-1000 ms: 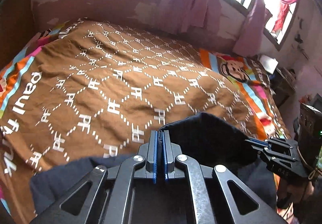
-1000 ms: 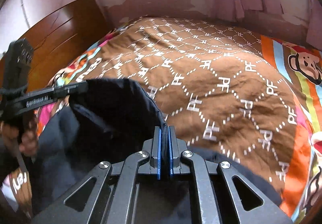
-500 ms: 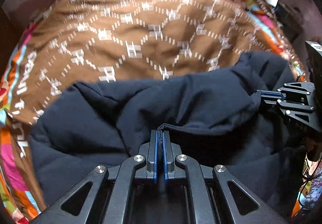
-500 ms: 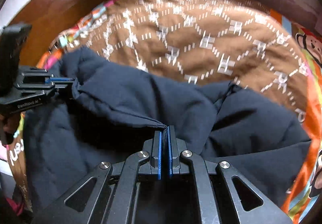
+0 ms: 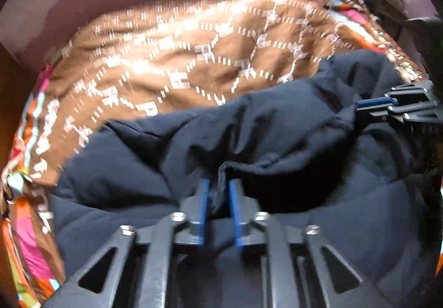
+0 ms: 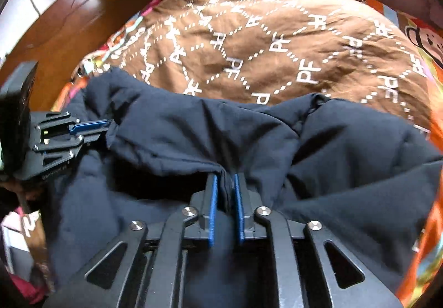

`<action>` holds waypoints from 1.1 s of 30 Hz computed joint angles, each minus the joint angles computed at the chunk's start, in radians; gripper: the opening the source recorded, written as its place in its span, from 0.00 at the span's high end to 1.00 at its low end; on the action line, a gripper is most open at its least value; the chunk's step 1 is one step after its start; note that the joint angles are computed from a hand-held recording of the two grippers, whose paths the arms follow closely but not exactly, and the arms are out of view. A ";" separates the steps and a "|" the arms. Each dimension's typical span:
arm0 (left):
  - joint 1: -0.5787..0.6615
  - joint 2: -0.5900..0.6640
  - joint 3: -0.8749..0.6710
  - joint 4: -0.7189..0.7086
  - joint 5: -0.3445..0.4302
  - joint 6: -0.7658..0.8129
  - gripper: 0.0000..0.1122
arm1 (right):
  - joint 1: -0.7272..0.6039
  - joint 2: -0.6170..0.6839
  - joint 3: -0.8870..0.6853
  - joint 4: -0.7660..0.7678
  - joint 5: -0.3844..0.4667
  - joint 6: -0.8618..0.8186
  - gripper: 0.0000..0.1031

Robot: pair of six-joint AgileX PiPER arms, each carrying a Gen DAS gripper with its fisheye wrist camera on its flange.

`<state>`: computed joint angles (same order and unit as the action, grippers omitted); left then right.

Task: Fold large clothes
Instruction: 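Grasp the jacket hem with the left gripper while the right gripper grasps the hem, then lift the hem with both grippers and fold it toward the collar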

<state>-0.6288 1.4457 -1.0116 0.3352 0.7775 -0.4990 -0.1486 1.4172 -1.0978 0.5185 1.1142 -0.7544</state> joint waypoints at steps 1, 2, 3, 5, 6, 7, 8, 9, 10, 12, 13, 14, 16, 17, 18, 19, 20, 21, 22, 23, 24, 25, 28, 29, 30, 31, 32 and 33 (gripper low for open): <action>-0.003 -0.049 0.024 0.018 -0.024 -0.013 0.74 | -0.012 -0.005 -0.014 -0.004 0.018 0.004 0.83; 0.012 -0.078 0.035 0.007 -0.059 0.013 0.73 | -0.028 -0.011 -0.030 -0.001 0.039 -0.003 0.82; 0.019 -0.101 0.039 0.002 -0.085 0.023 0.73 | -0.045 -0.021 -0.053 0.004 0.062 -0.015 0.78; 0.056 -0.118 0.022 -0.016 -0.124 0.037 0.73 | -0.078 -0.030 -0.088 0.038 0.072 -0.034 0.72; 0.090 -0.104 -0.002 -0.072 -0.151 0.072 0.73 | -0.094 -0.029 -0.101 0.071 0.065 -0.038 0.69; 0.133 -0.073 -0.035 -0.145 -0.184 0.104 0.73 | -0.089 -0.020 -0.117 0.108 0.040 -0.015 0.69; 0.150 -0.045 -0.055 -0.178 -0.203 0.115 0.73 | -0.093 -0.005 -0.127 0.151 0.010 0.015 0.69; 0.171 -0.005 -0.087 -0.233 -0.220 0.143 0.73 | -0.079 0.015 -0.134 0.172 -0.017 0.052 0.69; 0.204 0.051 -0.124 -0.326 -0.234 0.198 0.73 | -0.061 0.049 -0.143 0.201 -0.044 0.089 0.69; 0.226 0.112 -0.157 -0.439 -0.240 0.260 0.73 | -0.028 0.108 -0.142 0.257 -0.073 0.115 0.69; 0.229 0.150 -0.173 -0.483 -0.239 0.297 0.73 | -0.016 0.142 -0.143 0.276 -0.065 0.120 0.72; 0.222 0.178 -0.179 -0.488 -0.235 0.313 0.74 | -0.002 0.181 -0.148 0.290 -0.048 0.122 0.75; 0.193 0.193 -0.158 -0.431 -0.238 0.314 0.84 | 0.035 0.219 -0.142 0.275 -0.017 0.110 0.78; 0.182 0.184 -0.129 -0.429 -0.248 0.358 0.85 | 0.057 0.218 -0.128 0.251 -0.015 0.101 0.78; 0.177 0.176 -0.106 -0.432 -0.254 0.392 0.90 | 0.078 0.216 -0.116 0.211 -0.017 0.088 0.78; 0.174 0.171 -0.088 -0.421 -0.239 0.433 0.95 | 0.092 0.211 -0.103 0.179 -0.019 0.071 0.78; 0.181 0.163 -0.075 -0.436 -0.218 0.484 0.95 | 0.096 0.208 -0.101 0.160 -0.008 0.063 0.78; 0.199 0.158 -0.066 -0.485 -0.191 0.567 0.95 | 0.098 0.210 -0.101 0.140 0.013 0.050 0.79; 0.202 0.149 -0.050 -0.497 -0.173 0.609 0.95 | 0.105 0.213 -0.109 0.112 0.033 0.043 0.79; 0.199 0.149 -0.048 -0.492 -0.143 0.626 0.95 | 0.115 0.222 -0.124 0.082 0.059 0.035 0.79; 0.199 0.156 -0.055 -0.497 -0.121 0.645 0.95 | 0.137 0.227 -0.130 0.037 0.068 0.035 0.80; 0.190 0.162 -0.058 -0.485 -0.101 0.646 0.95 | 0.159 0.230 -0.134 -0.006 0.067 0.042 0.80; 0.157 0.192 -0.057 -0.427 -0.084 0.606 0.95 | 0.240 0.233 -0.126 -0.110 0.040 0.081 0.80; 0.149 0.199 -0.051 -0.411 -0.093 0.588 0.95 | 0.271 0.228 -0.101 -0.144 -0.002 0.090 0.80; 0.147 0.208 -0.040 -0.403 -0.112 0.572 0.95 | 0.291 0.225 -0.082 -0.162 -0.033 0.102 0.80; 0.149 0.217 -0.033 -0.399 -0.131 0.558 0.95 | 0.307 0.223 -0.062 -0.174 -0.067 0.113 0.81; 0.150 0.222 -0.028 -0.394 -0.143 0.551 0.95 | 0.310 0.225 -0.048 -0.168 -0.094 0.112 0.81; 0.146 0.226 -0.020 -0.381 -0.161 0.535 0.95 | 0.303 0.229 -0.033 -0.148 -0.117 0.106 0.81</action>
